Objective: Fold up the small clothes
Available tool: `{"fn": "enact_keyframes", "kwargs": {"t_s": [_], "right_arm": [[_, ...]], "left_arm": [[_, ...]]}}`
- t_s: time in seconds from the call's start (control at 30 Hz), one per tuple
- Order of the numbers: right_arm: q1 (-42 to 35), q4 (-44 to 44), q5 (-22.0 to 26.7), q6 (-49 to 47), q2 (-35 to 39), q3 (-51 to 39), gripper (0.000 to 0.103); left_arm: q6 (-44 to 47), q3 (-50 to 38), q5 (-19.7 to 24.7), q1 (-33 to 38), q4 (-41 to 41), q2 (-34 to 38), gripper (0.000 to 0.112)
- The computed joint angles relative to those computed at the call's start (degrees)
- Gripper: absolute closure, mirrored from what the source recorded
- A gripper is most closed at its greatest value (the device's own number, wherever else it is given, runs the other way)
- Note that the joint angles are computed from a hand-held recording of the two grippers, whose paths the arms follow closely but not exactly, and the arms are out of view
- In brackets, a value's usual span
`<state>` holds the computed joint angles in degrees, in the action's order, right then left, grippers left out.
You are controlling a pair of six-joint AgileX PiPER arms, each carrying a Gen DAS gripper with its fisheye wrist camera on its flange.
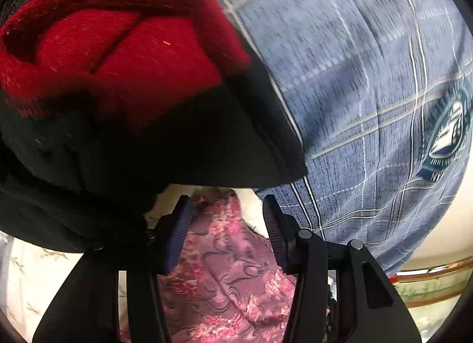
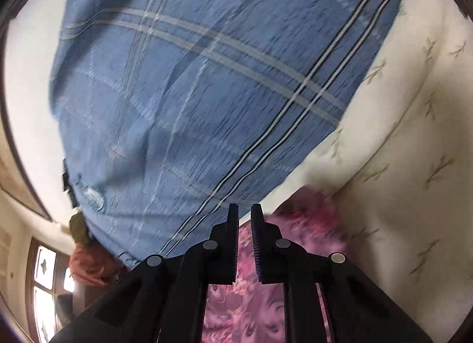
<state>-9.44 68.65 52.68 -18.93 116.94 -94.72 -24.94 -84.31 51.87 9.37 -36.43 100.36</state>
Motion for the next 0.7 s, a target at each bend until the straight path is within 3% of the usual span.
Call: {"fn": "enact_keyframes", "kwargs": {"t_s": [0.03,0.1,0.17,0.23,0.3,0.37,0.43,0.47,0.5,0.57,0.6,0.7], "right_arm": [[-0.53,-1.03,-0.10,-0.32,-0.77,0.46,0.088],[-1.84,-3.79,0.58,-2.02,-2.48,1.71,0.064],[-2.62,-7.89,-0.30,-2.72,-4.86,4.12,0.050],[-3.46,-9.00,0.41,-4.40,-5.97,6.39,0.048],[-3.28,-10.10,1.44,-3.75,-5.60,6.99,0.048],[-1.53,-11.97,1.00,-2.89,-4.97,7.09,0.048],[1.22,-19.38,-0.87,0.55,-4.84,5.83,0.052],[2.66,-22.04,-3.17,1.27,-5.81,6.09,0.073],[3.21,-22.41,-3.63,0.45,-6.46,5.72,0.097],[2.69,-16.68,-6.62,-6.47,-10.16,8.37,0.097],[2.24,-13.68,-8.05,-9.53,-11.73,9.61,0.098],[2.21,-15.08,-11.26,-5.83,-10.90,8.04,0.098]], "left_arm": [[1.67,0.48,0.74,0.38,0.45,-0.59,0.060],[4.91,1.52,2.45,0.02,4.02,-2.23,0.045],[10.11,4.57,3.19,-0.76,5.06,-4.30,0.044],[14.68,7.77,3.33,-1.27,3.13,-5.61,0.041],[16.48,9.65,2.92,-2.54,2.65,-6.23,0.029],[15.52,9.85,2.73,-5.59,5.18,-5.95,0.029],[11.66,8.36,2.18,-10.01,10.41,-5.80,0.030],[11.28,8.66,1.43,-11.16,12.03,-6.84,0.044],[10.49,8.89,0.83,-12.59,14.48,-8.40,0.066],[6.78,7.72,-0.38,-15.95,22.06,-10.15,0.087],[6.78,7.21,-0.55,-16.06,22.98,-10.07,0.108],[3.31,4.54,1.22,-15.87,28.68,-6.51,0.112]]}}
